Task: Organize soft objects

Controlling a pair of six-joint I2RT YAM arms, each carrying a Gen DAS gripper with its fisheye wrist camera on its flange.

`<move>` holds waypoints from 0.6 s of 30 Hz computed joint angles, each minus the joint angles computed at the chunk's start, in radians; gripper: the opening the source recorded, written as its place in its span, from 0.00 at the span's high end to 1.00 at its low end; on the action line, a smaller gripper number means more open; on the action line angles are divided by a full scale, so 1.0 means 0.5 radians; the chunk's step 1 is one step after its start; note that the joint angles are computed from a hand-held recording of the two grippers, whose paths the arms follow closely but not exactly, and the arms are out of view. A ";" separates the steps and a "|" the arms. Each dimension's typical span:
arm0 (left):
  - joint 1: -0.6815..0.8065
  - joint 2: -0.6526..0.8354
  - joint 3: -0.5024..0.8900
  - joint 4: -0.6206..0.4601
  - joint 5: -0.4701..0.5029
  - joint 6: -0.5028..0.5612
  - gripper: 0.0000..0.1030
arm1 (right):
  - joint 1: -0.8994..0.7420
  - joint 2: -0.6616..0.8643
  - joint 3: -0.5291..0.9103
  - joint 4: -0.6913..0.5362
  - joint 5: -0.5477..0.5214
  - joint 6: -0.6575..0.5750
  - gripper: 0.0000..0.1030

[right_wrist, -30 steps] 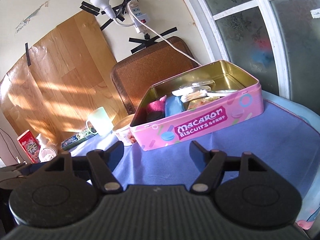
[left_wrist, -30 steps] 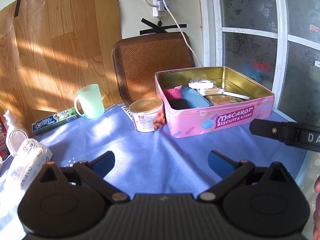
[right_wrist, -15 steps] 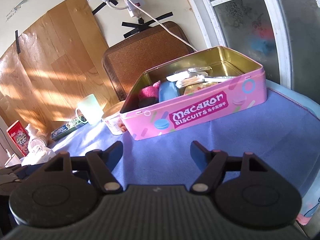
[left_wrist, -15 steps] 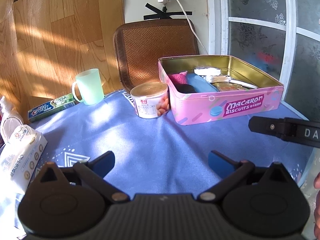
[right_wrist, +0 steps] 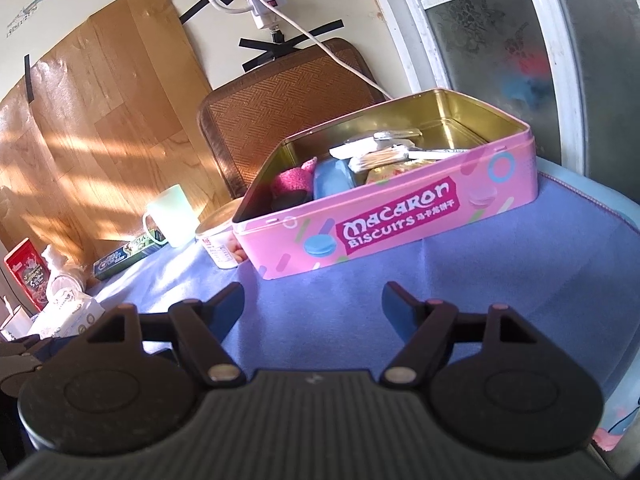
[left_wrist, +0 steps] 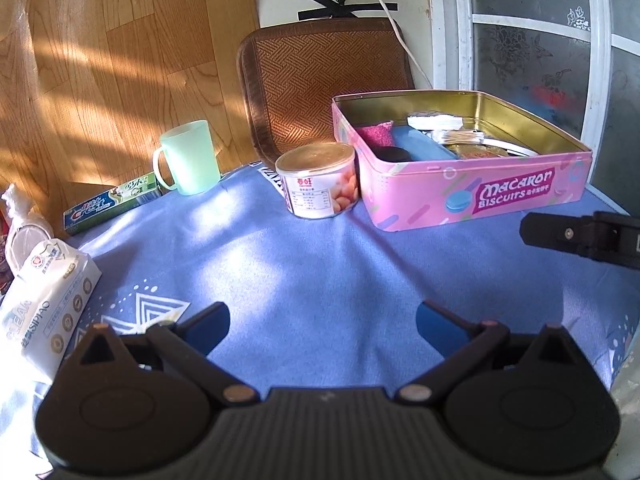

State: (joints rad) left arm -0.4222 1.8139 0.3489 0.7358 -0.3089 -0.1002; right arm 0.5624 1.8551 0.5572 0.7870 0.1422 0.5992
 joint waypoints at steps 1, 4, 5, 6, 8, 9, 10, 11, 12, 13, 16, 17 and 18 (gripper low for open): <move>-0.004 0.011 0.007 -0.002 -0.009 0.002 0.00 | -0.001 0.004 0.001 0.001 0.002 0.005 0.24; -0.008 0.035 0.015 0.009 -0.021 0.011 0.00 | -0.003 0.012 0.004 0.005 0.003 0.010 0.24; -0.006 0.039 0.018 0.010 -0.019 0.012 0.00 | -0.005 0.012 0.003 0.005 0.002 0.009 0.24; -0.004 0.043 0.019 0.012 -0.020 0.014 0.00 | -0.002 0.011 0.004 0.001 0.007 0.011 0.24; -0.009 0.049 0.020 0.016 -0.033 0.016 0.00 | -0.003 0.011 0.005 -0.001 0.009 0.016 0.24; -0.014 0.050 0.019 0.018 -0.044 0.017 0.00 | -0.001 0.010 0.003 -0.001 0.012 0.022 0.24; -0.019 0.048 0.016 0.019 -0.053 0.016 0.00 | -0.001 0.009 0.002 0.000 0.014 0.024 0.24; -0.023 0.046 0.013 0.021 -0.058 0.015 0.00 | 0.002 0.006 -0.001 0.001 0.019 0.027 0.24; -0.025 0.042 0.011 0.022 -0.061 0.012 0.00 | 0.004 0.003 -0.004 0.003 0.022 0.027 0.24; -0.027 0.035 0.005 0.023 -0.060 0.011 0.00 | 0.006 0.000 -0.007 0.006 0.027 0.028 0.24; -0.032 0.017 -0.009 0.026 -0.065 0.009 0.00 | 0.011 -0.010 -0.022 0.018 0.035 0.028 0.24; -0.034 0.010 -0.015 0.028 -0.067 0.006 0.00 | 0.013 -0.015 -0.026 0.020 0.040 0.029 0.24; -0.037 0.002 -0.023 0.033 -0.068 0.005 0.00 | 0.015 -0.020 -0.031 0.024 0.043 0.030 0.24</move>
